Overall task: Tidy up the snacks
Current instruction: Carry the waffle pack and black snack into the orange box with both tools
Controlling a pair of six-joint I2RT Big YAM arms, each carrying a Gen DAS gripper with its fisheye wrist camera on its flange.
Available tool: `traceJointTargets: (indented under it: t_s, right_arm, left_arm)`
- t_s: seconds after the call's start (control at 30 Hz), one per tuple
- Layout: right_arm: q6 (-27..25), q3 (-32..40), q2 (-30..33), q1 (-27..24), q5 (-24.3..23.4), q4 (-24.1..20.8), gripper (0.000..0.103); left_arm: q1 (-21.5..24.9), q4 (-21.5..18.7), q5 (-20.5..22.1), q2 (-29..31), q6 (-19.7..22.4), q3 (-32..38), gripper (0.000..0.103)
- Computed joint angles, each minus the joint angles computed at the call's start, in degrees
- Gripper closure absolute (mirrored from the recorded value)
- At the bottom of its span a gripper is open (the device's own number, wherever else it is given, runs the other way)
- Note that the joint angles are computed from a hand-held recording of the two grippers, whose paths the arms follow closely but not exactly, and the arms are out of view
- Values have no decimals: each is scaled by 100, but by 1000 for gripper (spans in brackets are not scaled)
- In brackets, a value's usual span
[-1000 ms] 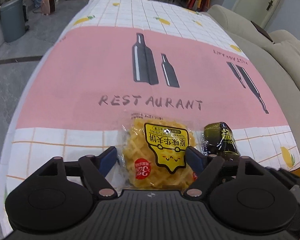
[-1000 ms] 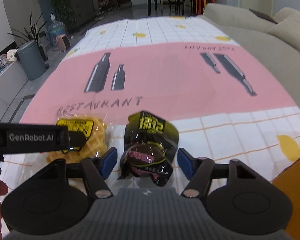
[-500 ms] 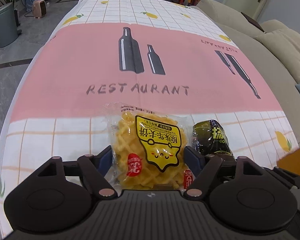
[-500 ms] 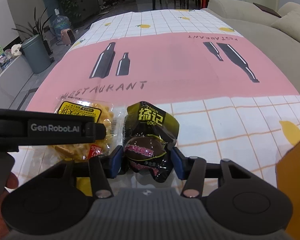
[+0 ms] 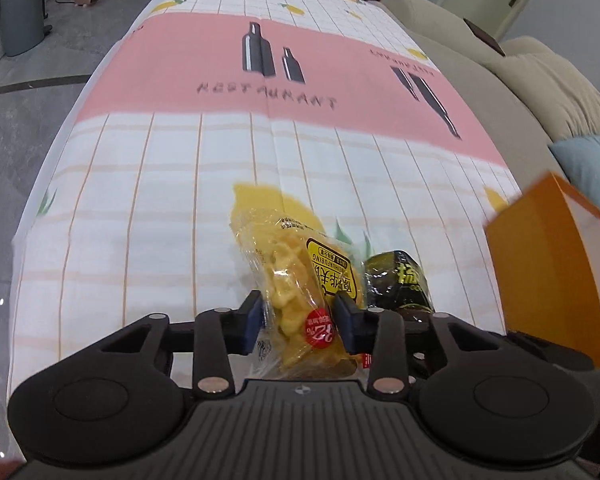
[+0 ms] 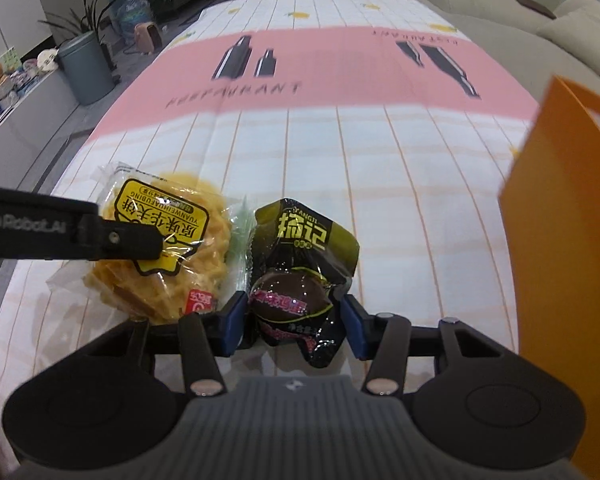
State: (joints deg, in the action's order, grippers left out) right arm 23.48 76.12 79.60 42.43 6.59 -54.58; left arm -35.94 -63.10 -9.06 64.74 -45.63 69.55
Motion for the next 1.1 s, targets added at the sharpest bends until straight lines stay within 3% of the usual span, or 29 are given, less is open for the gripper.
traceJointTargets:
  t_s: [0.23, 0.43, 0.57, 0.77, 0.93, 1.1]
  right_arm:
    - [91, -421, -658, 285, -81, -638, 54]
    - [297, -833, -1228, 600, -65, -961, 54]
    - [306, -935, -1361, 627, -94, -966, 54]
    - [211, -1162, -1550, 680, -25, -692, 54]
    - [178, -1264, -1636, 725, 15, -599, 53]
    - [119, -1275, -1620, 837, 183, -618, 48]
  left_arm:
    - [-873, -654, -147, -314, -91, 72, 66]
    - [-1486, -1079, -380, -264, -930, 153, 64]
    - [-1581, -1348, -432, -101, -1119, 187, 55]
    - [-1640, -1282, -412, -192, -1534, -40, 44]
    - [-1624, -1146, -70, -188, -1709, -242, 20]
    - [-1801, -1029, -375, -254, -1730, -329, 26]
